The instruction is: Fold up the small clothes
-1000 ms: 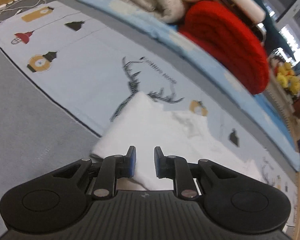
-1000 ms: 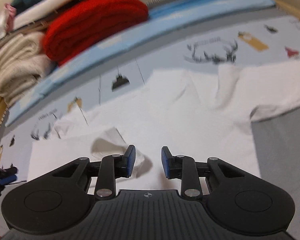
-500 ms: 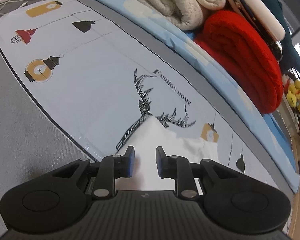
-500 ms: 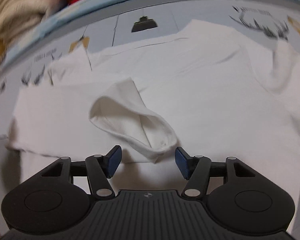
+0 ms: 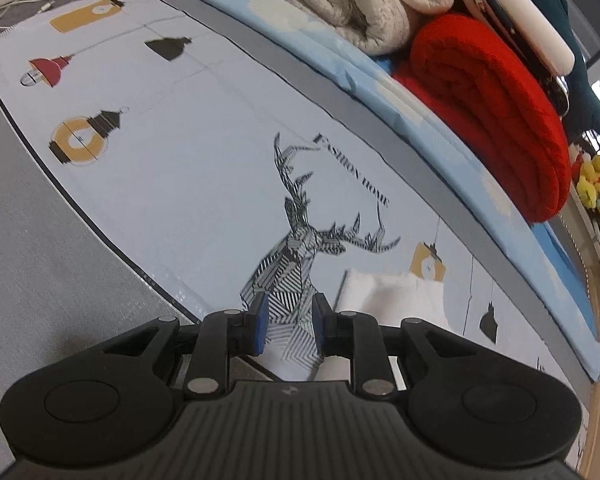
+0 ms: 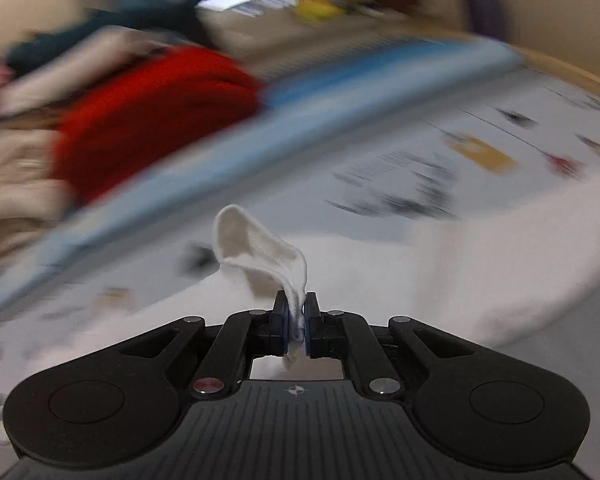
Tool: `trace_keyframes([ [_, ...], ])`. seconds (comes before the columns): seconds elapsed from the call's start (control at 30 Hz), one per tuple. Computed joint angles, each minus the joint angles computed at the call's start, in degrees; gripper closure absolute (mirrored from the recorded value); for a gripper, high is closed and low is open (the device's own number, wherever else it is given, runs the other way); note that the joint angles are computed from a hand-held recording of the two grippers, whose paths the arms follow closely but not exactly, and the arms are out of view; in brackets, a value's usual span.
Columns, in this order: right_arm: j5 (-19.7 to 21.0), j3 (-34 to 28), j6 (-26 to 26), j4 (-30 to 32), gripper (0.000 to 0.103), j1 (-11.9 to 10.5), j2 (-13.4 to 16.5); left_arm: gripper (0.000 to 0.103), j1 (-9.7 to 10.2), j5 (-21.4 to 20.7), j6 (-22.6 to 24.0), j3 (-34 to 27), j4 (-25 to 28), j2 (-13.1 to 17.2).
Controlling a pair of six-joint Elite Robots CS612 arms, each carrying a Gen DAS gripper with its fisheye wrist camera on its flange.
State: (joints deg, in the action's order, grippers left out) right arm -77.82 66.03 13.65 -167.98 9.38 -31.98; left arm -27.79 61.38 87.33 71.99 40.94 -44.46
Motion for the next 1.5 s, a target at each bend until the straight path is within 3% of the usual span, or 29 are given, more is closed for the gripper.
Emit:
trace_keyframes([
  [0.07, -1.23, -1.02, 3.43, 3.2, 0.097, -0.57, 0.49, 0.079, 0.05, 0.98, 0.94, -0.6, -0.22, 0.39],
  [0.13, -0.95, -1.46, 3.92, 2.49, 0.097, -0.77, 0.79, 0.078, 0.17, 2.37, 3.0, -1.12, -1.19, 0.69],
  [0.3, 2.81, -1.5, 4.88, -2.77, 0.097, -1.14, 1.17, 0.074, 0.21, 5.99, 9.55, -3.01, -2.82, 1.92],
  [0.5, 0.98, -0.39, 10.17, -11.04, 0.097, -1.59, 1.25, 0.073, 0.23, 10.63, 16.47, -4.91, -4.36, 3.2],
  [0.53, -0.11, -0.95, 9.13, -8.66, 0.096, -1.51, 1.34, 0.073, 0.26, 11.25, 17.1, -5.12, -4.18, 3.37],
  [0.6, -6.66, -2.91, 6.12, 0.63, 0.09, -0.73, 1.39, 0.073, 0.16, 11.28, 17.4, -5.33, -3.7, 3.55],
  [0.63, -9.38, -3.44, 7.14, 3.37, 0.082, -0.54, 1.5, 0.073, 0.08, 11.15, 17.6, -5.31, -3.66, 3.52],
  [0.67, -10.14, -3.51, 8.67, 4.64, 0.08, -0.65, 1.52, 0.073, 0.06, 11.16, 17.96, -5.33, -3.76, 3.49],
  [0.77, -7.4, -2.81, 9.43, 0.93, 0.08, -1.11, 1.52, 0.073, 0.04, 11.78, 19.09, -5.63, -3.96, 3.74],
  [0.87, -1.19, -2.31, 7.73, -3.37, 0.076, -1.57, 1.66, 0.073, 0.16, 13.81, 20.69, -7.2, -2.37, 5.3],
  [0.97, 4.7, -3.55, 7.84, 2.67, 0.066, -2.11, 2.02, 0.073, 0.05, 15.18, 22.41, -10.66, 3.18, 8.18],
  [1.07, 0.42, -6.12, 4.51, 15.07, 0.064, -1.37, 2.55, 0.072, -0.45, 13.32, 23.7, -12.0, 5.04, 8.33],
  [1.13, -3.34, -6.55, 3.77, 18.54, 0.064, -0.87, 2.79, 0.069, -0.77, 11.76, 23.65, -10.4, 1.6, 6.83],
  [1.2, -4.35, -6.48, 3.6, 18.73, 0.064, -0.7, 2.83, 0.064, -0.7, 12.03, 24.14, -9.79, -0.26, 6.35],
  [1.33, -3.19, -5.03, 3.19, 14.03, 0.064, -0.6, 2.01, 0.064, -0.3, 15.02, 23.73, -12.48, 4.32, 8.88],
  [1.5, -2.59, -4.98, 5.19, 13.51, 0.062, -0.84, 1.62, 0.064, -0.91, 12.0, 25.19, -11.22, 2.02, 7.29],
])
